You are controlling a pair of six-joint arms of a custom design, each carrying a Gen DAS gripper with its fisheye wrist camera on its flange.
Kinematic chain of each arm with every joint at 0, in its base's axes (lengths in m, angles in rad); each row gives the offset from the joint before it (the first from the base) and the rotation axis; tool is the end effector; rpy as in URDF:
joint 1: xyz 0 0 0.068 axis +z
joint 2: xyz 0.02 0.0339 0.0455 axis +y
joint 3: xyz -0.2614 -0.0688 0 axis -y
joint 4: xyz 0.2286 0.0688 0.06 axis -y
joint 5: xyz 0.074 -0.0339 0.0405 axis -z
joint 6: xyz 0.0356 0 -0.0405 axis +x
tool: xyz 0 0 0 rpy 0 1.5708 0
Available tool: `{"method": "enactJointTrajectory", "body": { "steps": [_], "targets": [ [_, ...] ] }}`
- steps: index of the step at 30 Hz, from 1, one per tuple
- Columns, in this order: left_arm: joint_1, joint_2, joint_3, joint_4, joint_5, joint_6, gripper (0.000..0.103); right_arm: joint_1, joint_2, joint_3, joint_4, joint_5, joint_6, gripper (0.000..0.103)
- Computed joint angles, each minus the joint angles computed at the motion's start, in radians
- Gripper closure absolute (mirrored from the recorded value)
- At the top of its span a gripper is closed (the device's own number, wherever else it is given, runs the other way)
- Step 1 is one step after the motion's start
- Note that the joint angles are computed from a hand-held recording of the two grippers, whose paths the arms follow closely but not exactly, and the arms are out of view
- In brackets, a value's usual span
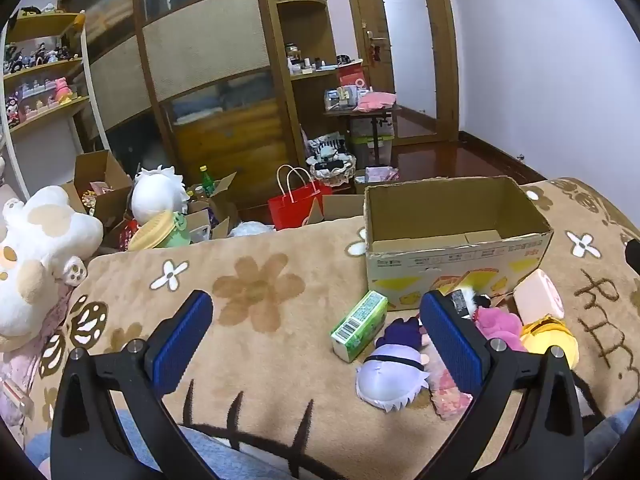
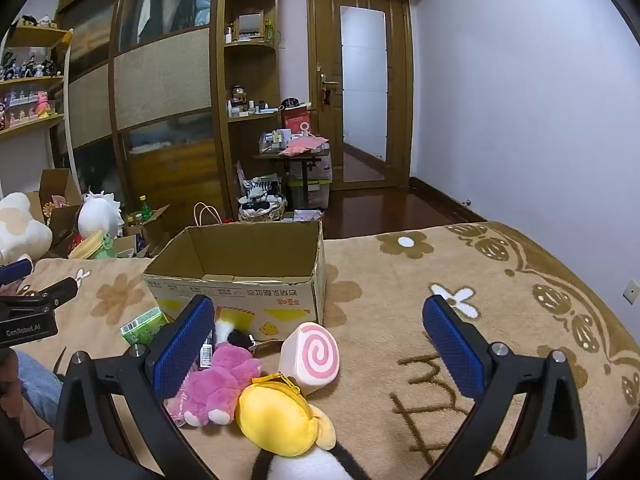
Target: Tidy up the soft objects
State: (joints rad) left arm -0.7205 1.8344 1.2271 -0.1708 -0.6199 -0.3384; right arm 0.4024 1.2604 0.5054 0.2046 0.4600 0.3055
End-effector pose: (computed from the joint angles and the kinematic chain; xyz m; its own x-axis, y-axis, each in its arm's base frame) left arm 0.3018 -0.2374 0.2124 -0.5726 0.1432 -0.8072 0.0381 0.9882 0.1482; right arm 0.2252 0.0787 0.1941 -0.4598 0.0972 -0.8827 0.1421 0.9892 0.0349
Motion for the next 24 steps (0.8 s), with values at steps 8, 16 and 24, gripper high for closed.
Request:
{"method": "enactJointTrajectory", "body": {
  "steps": [8,16,24],
  "targets": [
    [0.016,-0.015,-0.02,0.014,0.025,-0.011,0.001,-0.009,-0.006,0.003,-0.008,-0.025,0.005,0.0],
    [0.006,-0.004,0.005,-0.011,0.005,-0.009,0.001,-0.004,0.019,0.02,-0.013,-0.005,0.005,0.0],
    [0.001,0.003,0.021,-0.024,0.003,-0.005,0.001,0.011,0.005,-0.012,0.016,0.01,0.011,0.0]
  ]
}}
